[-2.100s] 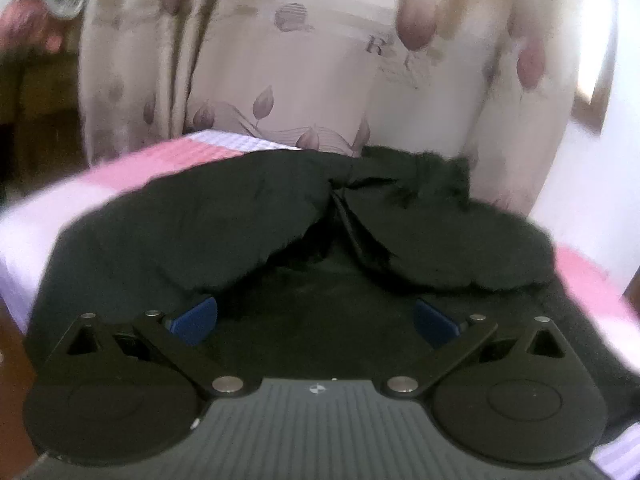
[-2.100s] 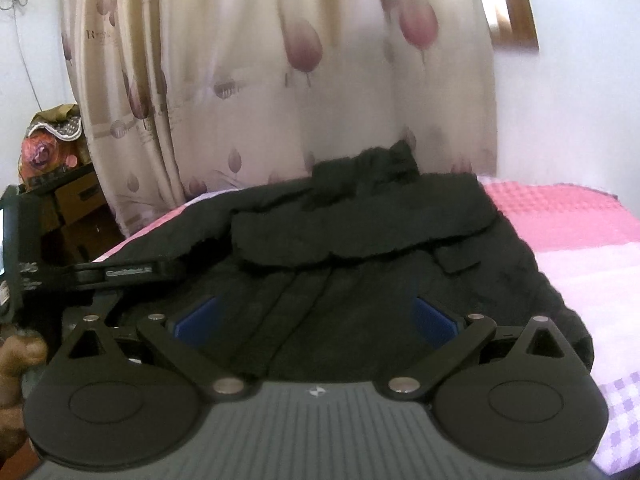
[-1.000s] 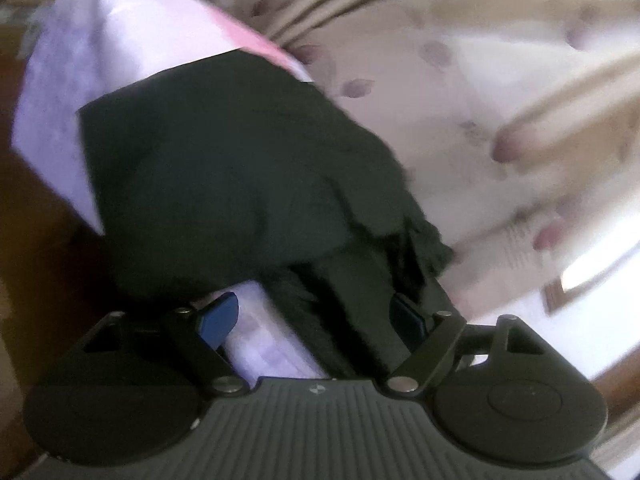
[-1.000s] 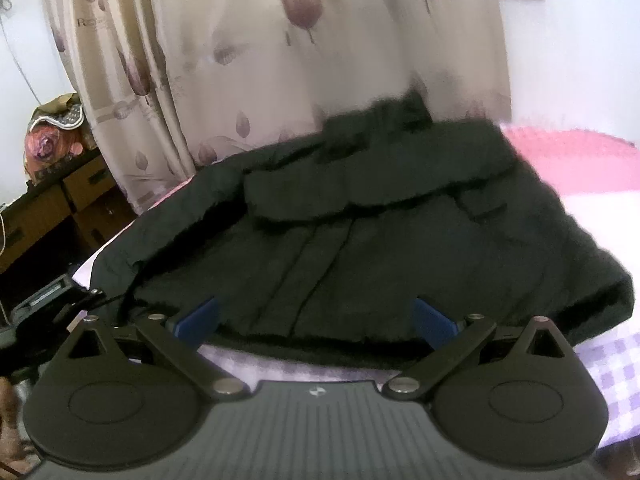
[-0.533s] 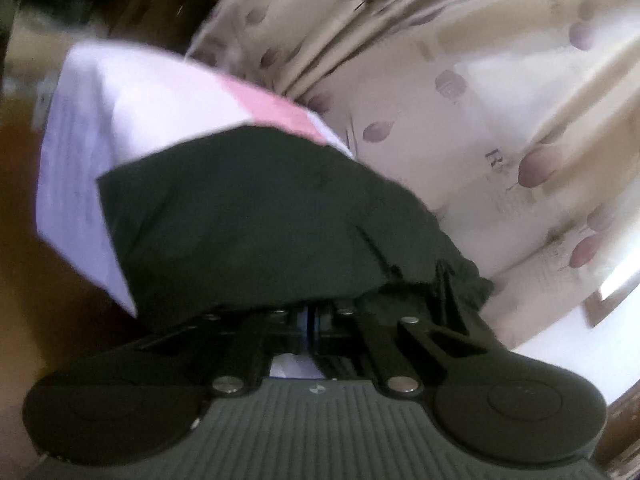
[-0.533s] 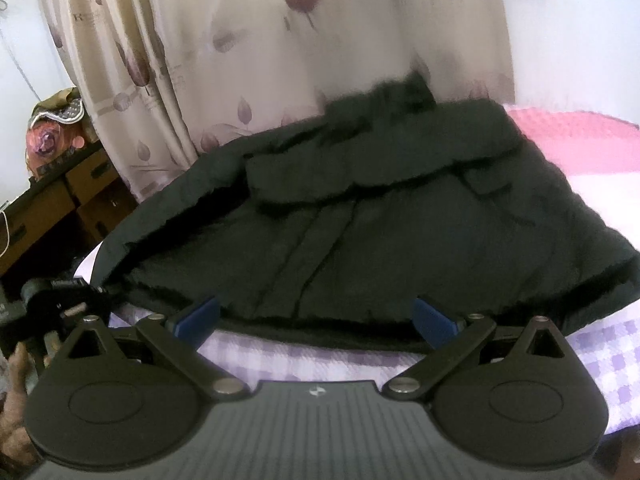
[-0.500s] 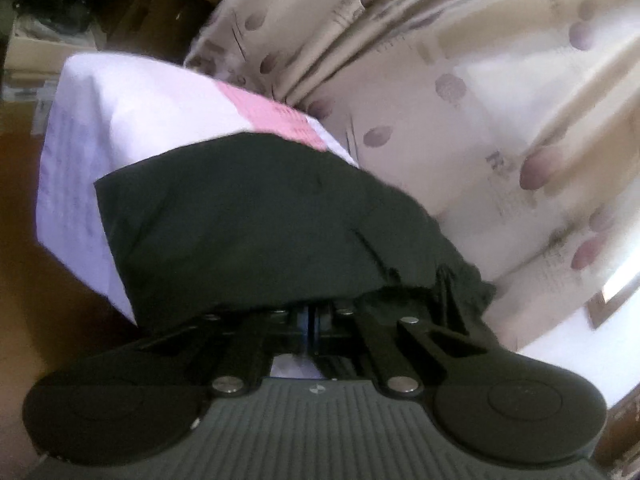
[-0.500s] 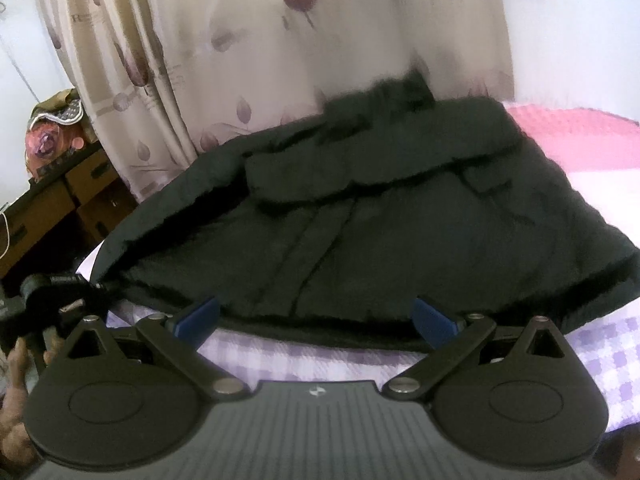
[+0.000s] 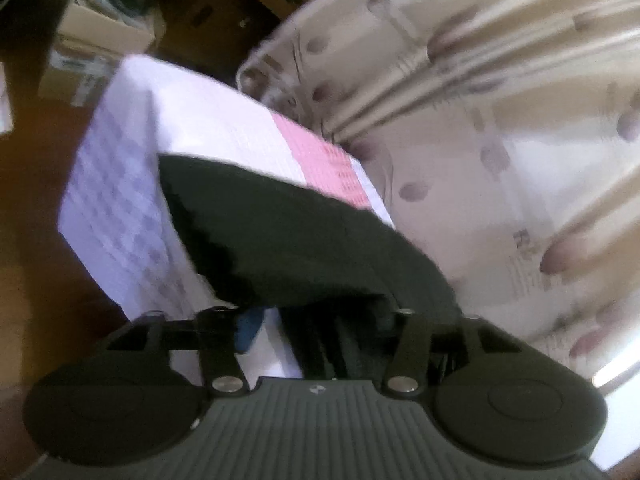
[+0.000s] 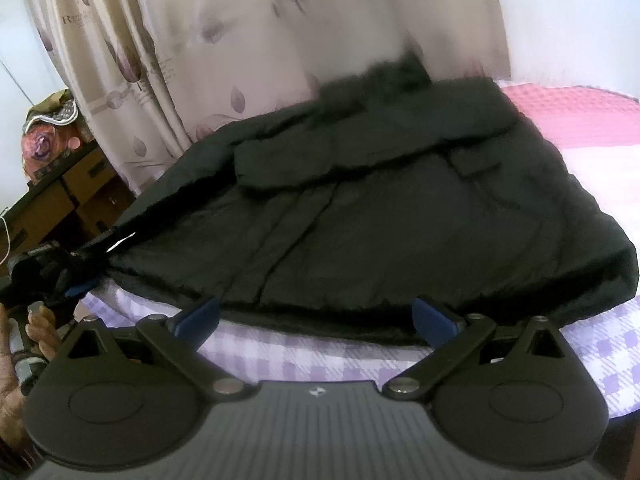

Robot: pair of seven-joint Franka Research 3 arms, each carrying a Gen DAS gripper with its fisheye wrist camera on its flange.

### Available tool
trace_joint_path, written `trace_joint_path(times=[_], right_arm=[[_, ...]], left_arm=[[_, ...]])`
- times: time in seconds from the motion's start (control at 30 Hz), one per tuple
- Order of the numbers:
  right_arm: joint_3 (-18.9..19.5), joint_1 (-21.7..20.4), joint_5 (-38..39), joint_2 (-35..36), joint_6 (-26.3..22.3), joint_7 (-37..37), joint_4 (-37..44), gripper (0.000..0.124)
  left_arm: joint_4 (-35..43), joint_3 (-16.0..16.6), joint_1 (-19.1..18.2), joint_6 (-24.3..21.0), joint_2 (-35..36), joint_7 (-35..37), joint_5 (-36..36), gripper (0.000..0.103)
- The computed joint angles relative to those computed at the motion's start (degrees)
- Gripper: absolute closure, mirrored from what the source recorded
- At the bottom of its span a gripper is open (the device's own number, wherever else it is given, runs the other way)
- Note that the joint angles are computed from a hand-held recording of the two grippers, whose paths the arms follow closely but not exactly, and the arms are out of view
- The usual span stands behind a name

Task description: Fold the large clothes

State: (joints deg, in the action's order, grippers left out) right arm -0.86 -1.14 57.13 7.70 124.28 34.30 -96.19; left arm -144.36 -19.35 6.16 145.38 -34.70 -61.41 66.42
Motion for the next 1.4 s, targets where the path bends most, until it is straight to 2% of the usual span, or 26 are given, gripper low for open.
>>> trace_joint_path(times=[0.03, 0.1, 0.17, 0.27, 0.4, 0.43, 0.47, 0.5, 0.53, 0.57, 0.6, 0.63, 0.7, 0.8, 0.9, 0.93, 1.0, 1.13, 1.27, 1.33, 1.4], right_arm=[[0.0, 0.0, 0.0, 0.0, 0.0, 0.1, 0.0, 0.021], [0.0, 0.1, -0.1, -0.1, 0.2, 0.3, -0.1, 0.021], [0.0, 0.1, -0.1, 0.0, 0.4, 0.6, -0.1, 0.021], [0.1, 0.1, -0.8, 0.3, -0.3, 1.6, 0.2, 0.021], [0.1, 0.2, -1.0, 0.2, -0.1, 1.5, 0.2, 0.021], [0.1, 0.2, -1.0, 0.2, 0.1, 1.6, 0.1, 0.021], [0.2, 0.2, -1.1, 0.3, 0.3, 1.7, 0.1, 0.021], [0.2, 0.3, -1.2, 0.4, 0.3, 1.8, 0.1, 0.021], [0.2, 0.3, -1.5, 0.4, 0.2, 2.0, 0.2, 0.021], [0.2, 0.4, -1.8, 0.4, 0.1, 2.3, 0.2, 0.021], [0.3, 0.4, -2.2, 0.6, 0.0, 2.4, 0.4, 0.021], [0.3, 0.5, -2.6, 0.6, 0.0, 2.5, 0.5, 0.021], [0.4, 0.7, -3.2, 0.9, 0.4, 2.2, 0.9, 0.021], [0.7, 1.0, -4.6, 1.7, 1.3, 1.4, 2.4, 0.021], [1.2, 0.9, -5.0, 3.6, 1.2, 0.9, 6.1, 0.021], [1.4, 0.9, -5.1, 4.4, 1.5, 0.7, 7.4, 0.021], [2.0, 0.9, -5.2, 6.2, 2.2, 0.7, 10.4, 0.021], [4.0, 1.7, -7.0, 11.4, 3.0, 0.7, 18.1, 0.021], [6.5, 4.0, -11.4, 17.2, 5.4, -2.1, 25.6, 0.021], [8.0, 5.2, -13.4, 20.4, 6.7, -5.3, 29.2, 0.021], [8.3, 7.2, -17.2, 23.5, 8.4, -6.5, 32.5, 0.021]], left_arm=[[0.0, 0.1, -0.2, -0.8, -0.5, 1.1, -0.3, 0.043], [0.2, 0.0, -0.4, -2.4, -1.1, 3.3, -0.8, 0.02], [0.8, 0.0, -0.6, -4.3, -1.1, 5.0, -2.1, 0.011], [0.4, 1.4, -0.3, -2.3, -1.1, 4.8, -2.4, 0.01], [0.0, 1.7, 0.5, -0.5, -1.1, 5.3, -2.6, 0.01], [0.2, 1.9, 0.8, -0.2, -0.7, 6.1, -2.6, 0.012], [0.5, 1.7, 1.4, 0.0, -0.4, 6.2, -2.0, 0.022], [0.8, 1.6, 2.0, 0.1, 0.0, 7.0, -0.9, 0.04], [1.6, 1.9, 2.2, -0.4, 0.9, 9.9, -0.3, 0.051], [2.4, 2.6, 2.3, -0.3, 1.8, 12.6, 0.0, 0.077], [3.2, 3.6, 2.6, 0.8, 2.6, 14.3, 0.6, 0.085], [4.1, 4.3, 3.5, 1.8, 3.4, 15.3, 2.0, 0.086], [7.1, 4.9, 5.2, 0.8, 5.2, 18.7, 4.2, 0.089], [13.3, 6.5, 8.4, 0.6, 8.0, 21.1, 11.0, 0.09], [20.7, 8.1, 10.6, -1.5, 11.2, 21.0, 17.4, 0.09], [23.5, 9.3, 10.8, -0.9, 12.9, 22.0, 18.4, 0.089], [28.6, 10.2, 10.7, -3.0, 16.8, 26.2, 18.5, 0.087], [37.0, 11.1, 8.7, -11.0, 26.1, 35.6, 16.2, 0.085], [40.6, 13.5, 5.9, -18.7, 33.0, 39.9, 9.7, 0.078], [39.0, 14.8, 4.5, -20.5, 33.5, 36.7, 9.3, 0.069], [36.4, 14.8, 3.1, -23.6, 32.6, 31.1, 12.3, 0.034]])
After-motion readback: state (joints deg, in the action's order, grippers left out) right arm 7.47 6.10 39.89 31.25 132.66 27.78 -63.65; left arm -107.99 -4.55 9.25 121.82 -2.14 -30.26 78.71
